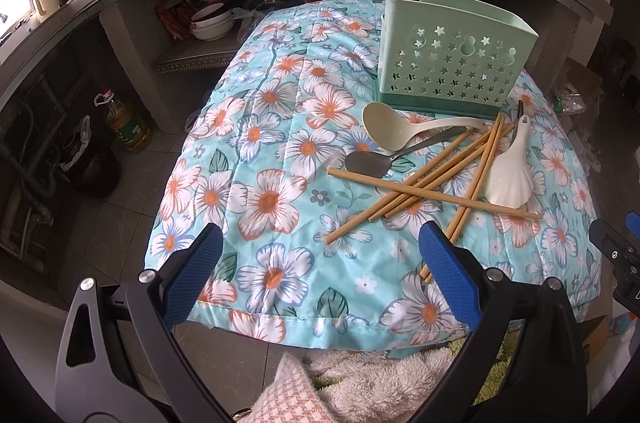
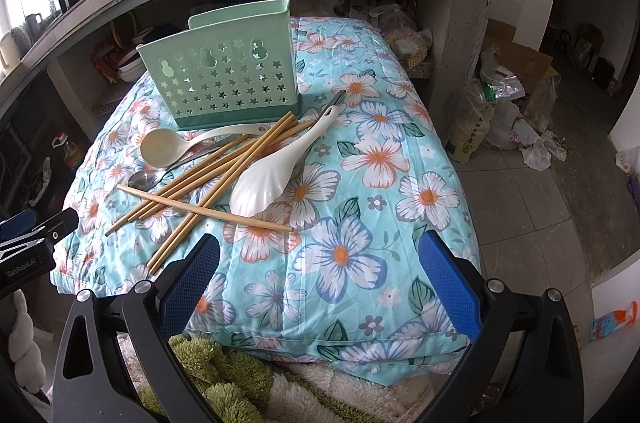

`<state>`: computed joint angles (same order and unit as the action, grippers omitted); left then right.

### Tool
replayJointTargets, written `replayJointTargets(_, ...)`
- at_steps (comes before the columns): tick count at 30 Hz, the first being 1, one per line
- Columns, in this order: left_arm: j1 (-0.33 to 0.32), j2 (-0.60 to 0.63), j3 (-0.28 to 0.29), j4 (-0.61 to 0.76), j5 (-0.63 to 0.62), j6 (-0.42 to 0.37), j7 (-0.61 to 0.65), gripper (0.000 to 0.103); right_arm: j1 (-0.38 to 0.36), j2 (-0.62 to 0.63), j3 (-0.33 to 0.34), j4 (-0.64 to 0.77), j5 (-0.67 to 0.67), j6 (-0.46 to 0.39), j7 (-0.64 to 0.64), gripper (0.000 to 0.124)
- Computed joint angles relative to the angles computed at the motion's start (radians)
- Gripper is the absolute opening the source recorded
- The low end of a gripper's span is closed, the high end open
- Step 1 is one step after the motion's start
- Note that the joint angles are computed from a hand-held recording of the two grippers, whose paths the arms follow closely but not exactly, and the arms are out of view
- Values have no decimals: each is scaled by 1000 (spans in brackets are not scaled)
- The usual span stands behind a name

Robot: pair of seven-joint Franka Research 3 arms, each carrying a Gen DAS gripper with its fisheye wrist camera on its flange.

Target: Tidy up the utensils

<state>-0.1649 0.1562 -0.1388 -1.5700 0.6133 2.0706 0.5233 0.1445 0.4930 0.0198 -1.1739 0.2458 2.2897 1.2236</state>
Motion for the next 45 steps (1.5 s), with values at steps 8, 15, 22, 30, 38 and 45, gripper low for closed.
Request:
replayJointTargets(8,-6,9,-2,-4,4,6,-13,95,1,2,0,0,0,0,0,97)
replayJointTargets(15,-10,11,-1,-6,6,7,-22,95,1,1,0,0,0,1,-1,97)
replayJointTargets(22,4,1,4,-44,-11,30,-27,95,2,6,0,-5,-3,4,-3,97)
replayJointTargets(30,7,81,13,69,-32,-13,30,95,-1,28,-4,22,-4,10,4,97)
replayJointTargets(38,1,188,39,211,-28,8,122,95,-1,89,-7,102,-21,-23,20,97)
replayJointTargets(45,45,243,48,257,-108,141,229,95,11,223,-1,305,-29,-29,80,97)
